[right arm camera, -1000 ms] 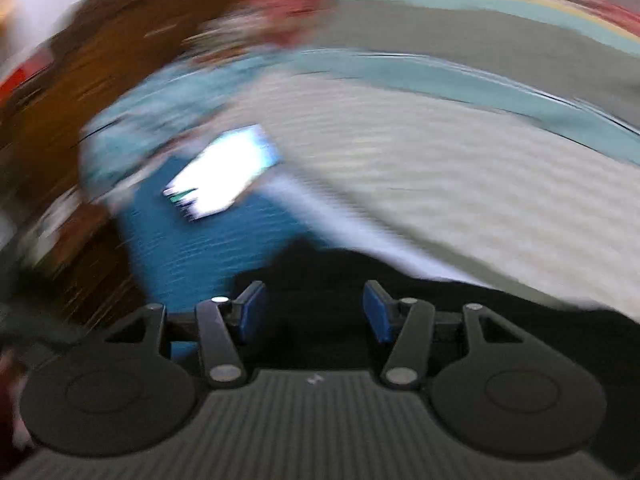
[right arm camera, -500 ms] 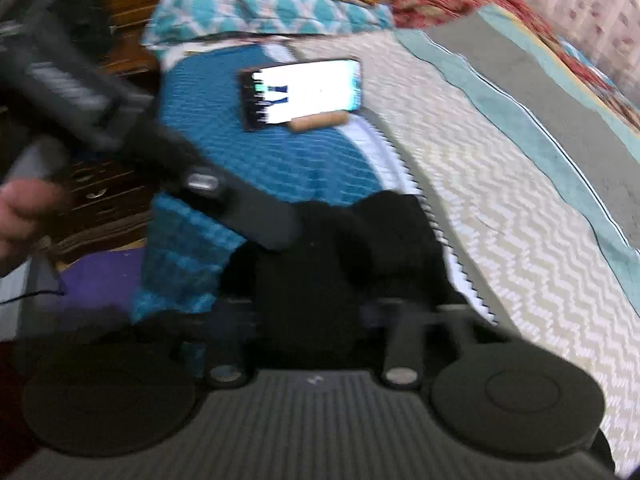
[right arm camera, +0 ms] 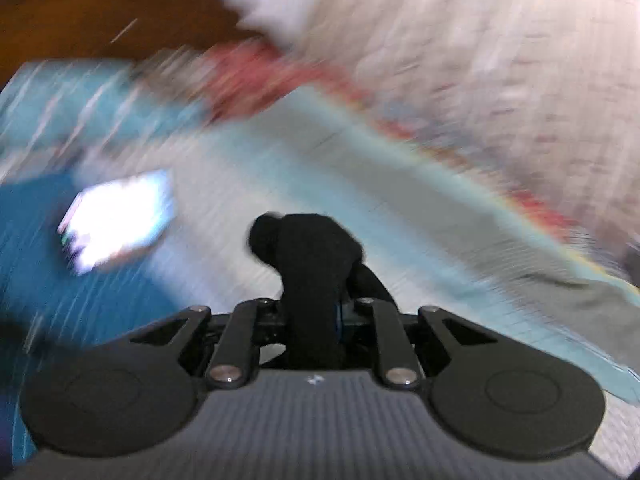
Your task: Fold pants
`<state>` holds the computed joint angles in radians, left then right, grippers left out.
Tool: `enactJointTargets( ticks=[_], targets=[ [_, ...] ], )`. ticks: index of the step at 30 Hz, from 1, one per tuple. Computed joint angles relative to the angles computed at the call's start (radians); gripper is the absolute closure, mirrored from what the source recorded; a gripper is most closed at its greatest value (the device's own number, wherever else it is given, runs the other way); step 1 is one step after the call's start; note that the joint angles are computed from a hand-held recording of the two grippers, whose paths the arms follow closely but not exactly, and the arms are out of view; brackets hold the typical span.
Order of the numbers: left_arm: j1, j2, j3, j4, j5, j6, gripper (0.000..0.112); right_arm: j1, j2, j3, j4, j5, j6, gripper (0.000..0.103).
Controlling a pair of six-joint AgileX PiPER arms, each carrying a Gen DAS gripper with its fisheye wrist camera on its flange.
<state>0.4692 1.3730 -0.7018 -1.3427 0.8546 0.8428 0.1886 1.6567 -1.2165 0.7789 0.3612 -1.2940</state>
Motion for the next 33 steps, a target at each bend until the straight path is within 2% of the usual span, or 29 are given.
enactJointTargets(
  ticks=[2,4,7,9,13,15,16,18,19,20,23,25,28,30,33],
  targets=[
    [0.012,0.013,0.003,-0.001,0.011,0.010,0.045,0.016,0.002,0.053,-0.047,0.006,0.017,0.084],
    [0.004,0.038,-0.003,-0.016,0.009,0.028,0.039,0.010,-0.016,0.079,0.018,-0.007,-0.024,0.084],
    [-0.054,0.098,-0.049,-0.034,-0.014,0.018,0.039,-0.037,-0.022,0.014,0.066,0.013,0.061,0.084],
    [-0.100,0.147,-0.090,-0.064,-0.020,0.022,0.039,-0.062,-0.002,-0.052,0.042,-0.001,0.185,0.084],
    [-0.172,0.252,-0.177,-0.131,-0.020,0.036,0.034,-0.111,0.056,-0.182,-0.056,0.083,0.442,0.084],
    [-0.220,0.302,-0.223,-0.131,-0.043,0.013,0.032,-0.112,0.069,-0.194,-0.089,0.081,0.533,0.084],
    [-0.253,0.316,-0.240,-0.120,-0.081,-0.010,0.034,-0.111,0.072,-0.197,-0.100,0.079,0.559,0.084],
    [-0.294,0.315,-0.246,-0.112,-0.122,0.002,0.071,-0.106,0.075,-0.199,-0.112,0.079,0.585,0.084],
    [-0.298,0.317,-0.248,-0.104,-0.111,0.000,0.089,-0.103,0.075,-0.198,-0.115,0.081,0.586,0.084],
    [-0.301,0.304,-0.235,-0.110,-0.116,0.001,0.092,-0.098,0.055,-0.167,-0.100,0.076,0.567,0.084],
    [-0.302,0.152,-0.132,-0.138,-0.235,0.079,0.094,-0.110,0.035,-0.171,-0.042,0.133,0.523,0.084],
    [-0.217,0.031,-0.051,-0.181,-0.210,0.168,0.095,-0.111,0.019,-0.158,0.068,0.171,0.411,0.084],
    [-0.040,-0.078,0.025,-0.154,-0.094,0.180,0.099,-0.091,0.015,-0.140,0.135,0.221,0.334,0.084],
    [0.043,-0.090,0.049,-0.107,-0.027,0.143,0.100,-0.065,0.038,-0.138,0.095,0.263,0.360,0.083],
    [0.032,-0.096,0.083,-0.040,-0.053,0.091,0.100,0.000,0.050,-0.083,-0.032,0.284,0.357,0.082]
  ],
)
